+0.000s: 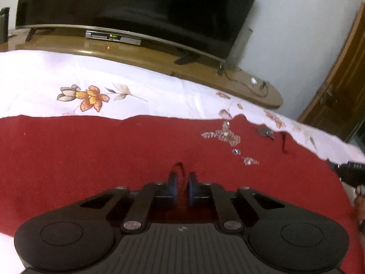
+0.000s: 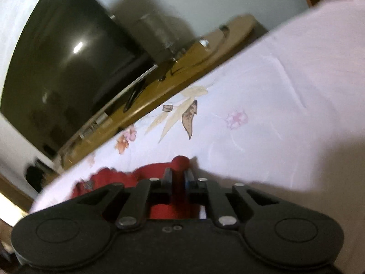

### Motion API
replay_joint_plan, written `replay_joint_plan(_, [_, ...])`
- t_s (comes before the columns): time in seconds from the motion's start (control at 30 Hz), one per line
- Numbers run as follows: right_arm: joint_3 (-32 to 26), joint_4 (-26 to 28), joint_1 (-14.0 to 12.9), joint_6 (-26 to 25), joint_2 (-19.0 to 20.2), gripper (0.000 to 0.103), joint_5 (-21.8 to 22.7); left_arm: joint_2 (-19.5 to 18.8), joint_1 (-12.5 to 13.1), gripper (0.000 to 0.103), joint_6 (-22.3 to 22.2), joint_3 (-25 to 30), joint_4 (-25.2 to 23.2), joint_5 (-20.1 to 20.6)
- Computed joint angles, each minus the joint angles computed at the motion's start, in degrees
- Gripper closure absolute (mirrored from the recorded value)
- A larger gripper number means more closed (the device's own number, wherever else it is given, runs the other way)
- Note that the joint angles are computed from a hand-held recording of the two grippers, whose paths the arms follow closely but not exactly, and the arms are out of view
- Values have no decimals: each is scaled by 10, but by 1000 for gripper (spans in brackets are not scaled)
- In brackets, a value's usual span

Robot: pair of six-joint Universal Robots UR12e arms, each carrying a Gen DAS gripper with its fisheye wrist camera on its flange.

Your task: Fold small clothes

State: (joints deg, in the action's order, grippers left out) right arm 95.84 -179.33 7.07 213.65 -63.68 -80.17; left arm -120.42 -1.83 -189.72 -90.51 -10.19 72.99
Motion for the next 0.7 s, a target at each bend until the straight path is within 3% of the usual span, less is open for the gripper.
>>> replay_joint_plan(0.2, [25,-59,10,-21,-18,96,-48,6,-5,98,-6,-32,94,30])
replay_joint_plan(0.27, [25,-49,14,-47,-20,96,-62,5,-6,98,-7,-29,70,39])
replay_joint_plan(0.37, [13,14,15,-49,-13,95,-77,2,-5,98,-11,-25,61,37])
replay_joint_plan(0.5, [17,7,17,-54,-15,95,-84,0,-3,93,-7,-22,55,29])
replay_joint_plan(0.57, [19,10,13,-45,-18,84,-72,1,0,92,-10,-21,48,15])
replay_joint_plan(0.6, [20,13,15,-42,-23,76,-81,5,2,84,-11,-21,40,14])
replay_joint_plan(0.63, [22,8,20,-41,-27,64,-102,10,-1,69,-11,-24,43,32])
replay_joint_plan(0.7, [31,-26,30,-66,-36,65,-122,19,-9,56,1,-40,107,75])
